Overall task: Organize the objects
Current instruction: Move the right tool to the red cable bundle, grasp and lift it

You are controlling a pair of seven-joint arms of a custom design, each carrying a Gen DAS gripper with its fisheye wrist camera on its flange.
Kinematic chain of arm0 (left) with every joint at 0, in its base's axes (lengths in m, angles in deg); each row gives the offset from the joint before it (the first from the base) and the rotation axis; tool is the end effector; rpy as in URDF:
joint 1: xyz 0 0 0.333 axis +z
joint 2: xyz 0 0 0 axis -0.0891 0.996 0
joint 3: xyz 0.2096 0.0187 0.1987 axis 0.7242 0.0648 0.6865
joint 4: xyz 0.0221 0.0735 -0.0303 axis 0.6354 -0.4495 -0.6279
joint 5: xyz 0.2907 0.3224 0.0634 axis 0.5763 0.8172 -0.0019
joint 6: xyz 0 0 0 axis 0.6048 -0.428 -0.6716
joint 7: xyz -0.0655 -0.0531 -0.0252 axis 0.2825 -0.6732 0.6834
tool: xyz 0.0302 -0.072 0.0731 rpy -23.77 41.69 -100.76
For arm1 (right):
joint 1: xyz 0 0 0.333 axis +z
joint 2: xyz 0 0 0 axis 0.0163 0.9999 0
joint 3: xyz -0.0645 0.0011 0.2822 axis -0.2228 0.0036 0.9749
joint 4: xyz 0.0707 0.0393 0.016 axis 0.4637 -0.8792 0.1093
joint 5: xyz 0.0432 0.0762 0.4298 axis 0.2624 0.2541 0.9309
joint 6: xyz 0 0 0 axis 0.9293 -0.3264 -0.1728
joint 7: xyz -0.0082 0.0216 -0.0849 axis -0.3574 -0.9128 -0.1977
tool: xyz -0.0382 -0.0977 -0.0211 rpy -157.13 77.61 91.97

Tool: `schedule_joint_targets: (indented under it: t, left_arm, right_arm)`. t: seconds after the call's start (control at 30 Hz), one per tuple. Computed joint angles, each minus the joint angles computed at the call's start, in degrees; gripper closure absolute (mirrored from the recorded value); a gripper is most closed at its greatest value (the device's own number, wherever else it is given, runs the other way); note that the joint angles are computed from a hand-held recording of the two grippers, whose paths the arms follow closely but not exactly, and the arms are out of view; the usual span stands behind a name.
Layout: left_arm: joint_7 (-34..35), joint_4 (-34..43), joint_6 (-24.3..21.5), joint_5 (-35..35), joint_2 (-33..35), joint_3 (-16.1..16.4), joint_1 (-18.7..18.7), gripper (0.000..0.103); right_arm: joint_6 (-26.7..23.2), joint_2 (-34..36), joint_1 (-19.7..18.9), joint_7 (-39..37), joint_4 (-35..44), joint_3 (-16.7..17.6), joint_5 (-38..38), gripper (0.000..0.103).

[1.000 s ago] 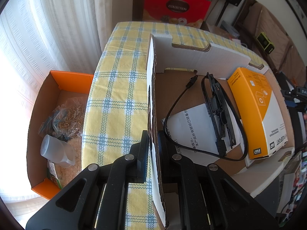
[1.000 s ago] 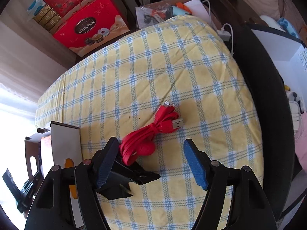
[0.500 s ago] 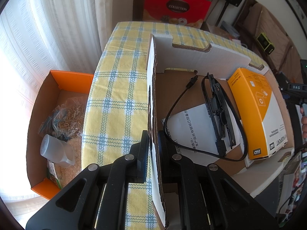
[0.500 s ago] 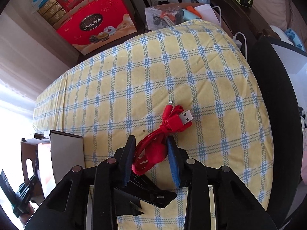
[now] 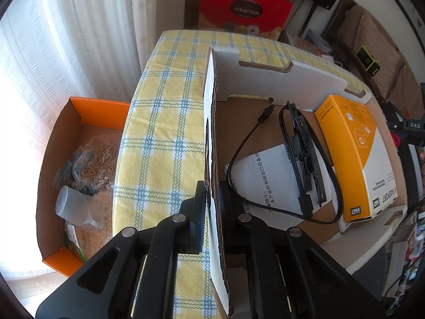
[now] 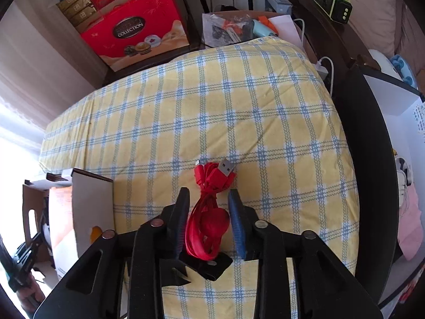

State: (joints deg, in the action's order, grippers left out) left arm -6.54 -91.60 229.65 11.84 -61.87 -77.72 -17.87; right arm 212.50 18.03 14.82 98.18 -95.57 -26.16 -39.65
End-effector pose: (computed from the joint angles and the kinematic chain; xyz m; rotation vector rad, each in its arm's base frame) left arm 0.4041 -0.2473 0.2967 -2.1797 1.8514 -0.5594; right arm 0.5757 0.1738 0.3144 -1.9508 1.9953 -0.1677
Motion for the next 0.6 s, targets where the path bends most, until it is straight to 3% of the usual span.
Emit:
schedule_joint_targets:
  t: [0.17,0.27,0.33,0.6]
  left_arm:
    - [0.21,0.02,-0.12,-0.14,-0.03,0.1,-0.11,0.095]
    - [0.21,0.05,-0.11,-0.12,0.0,0.1,-0.08,0.095]
    - [0.31,0.05,-0.1,-0.22,-0.01,0.15,-0.14,0.095]
    - [0.43,0.09,-0.16,-0.32,-0.01,0.17,-0.17,0.095]
  right_arm:
    - [-1.9,1.52,0.14,-1.53,0.45,0.14,-0.23,0.059]
    - [-1.64,1.39,0.71,0.86,0.0,-0.46,-4.74,0.072]
    - [-1.52,1.08,0.34,-0.42,-0.3,-0.21,-3.59,0.081]
    - [2.64,-3.34,-0.42,-4.49,-2.91,0.21,3.14,0.085]
